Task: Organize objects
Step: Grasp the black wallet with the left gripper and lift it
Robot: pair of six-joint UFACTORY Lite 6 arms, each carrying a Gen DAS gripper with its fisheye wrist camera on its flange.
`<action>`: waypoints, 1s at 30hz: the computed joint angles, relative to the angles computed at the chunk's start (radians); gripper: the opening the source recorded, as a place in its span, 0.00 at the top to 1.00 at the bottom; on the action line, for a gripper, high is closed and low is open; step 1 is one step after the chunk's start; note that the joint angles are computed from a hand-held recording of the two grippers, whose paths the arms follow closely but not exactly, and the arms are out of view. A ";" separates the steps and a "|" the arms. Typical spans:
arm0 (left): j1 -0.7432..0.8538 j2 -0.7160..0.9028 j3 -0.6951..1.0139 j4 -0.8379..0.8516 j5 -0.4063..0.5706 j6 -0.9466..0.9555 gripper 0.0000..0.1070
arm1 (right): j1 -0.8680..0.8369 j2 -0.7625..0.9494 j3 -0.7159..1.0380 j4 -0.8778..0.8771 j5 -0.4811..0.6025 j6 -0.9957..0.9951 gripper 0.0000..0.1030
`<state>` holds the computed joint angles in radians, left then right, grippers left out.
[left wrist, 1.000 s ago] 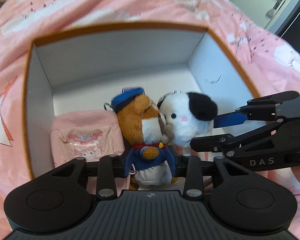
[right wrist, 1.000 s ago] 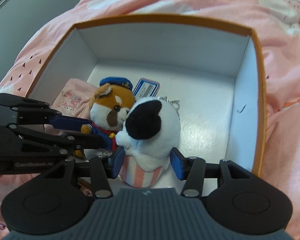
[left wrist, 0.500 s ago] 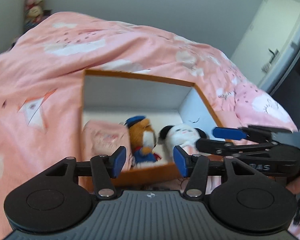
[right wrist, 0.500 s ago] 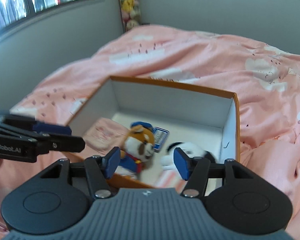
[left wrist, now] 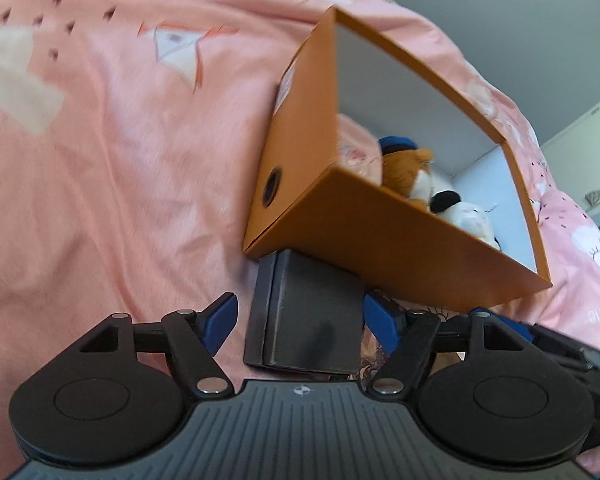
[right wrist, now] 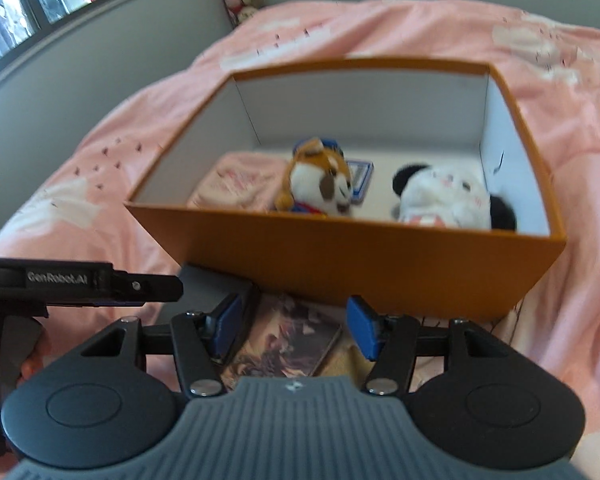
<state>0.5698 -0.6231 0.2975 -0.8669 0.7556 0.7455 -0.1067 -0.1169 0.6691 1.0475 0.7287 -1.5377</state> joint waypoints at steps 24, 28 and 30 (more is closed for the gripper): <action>0.028 0.144 -0.035 -0.128 -0.003 0.173 0.45 | 0.131 0.244 0.087 0.024 -0.160 0.032 0.41; 0.032 -0.039 -0.064 -0.030 0.046 0.097 0.54 | 0.148 0.218 0.095 -0.039 -0.146 0.107 0.41; -0.009 -0.139 -0.072 0.038 0.049 0.029 0.57 | 0.176 0.200 0.099 -0.091 -0.151 0.162 0.39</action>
<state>0.5606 -0.7625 0.2258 -0.8291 0.8044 0.7742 0.0689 0.0834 0.7677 0.9563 0.5781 -1.3756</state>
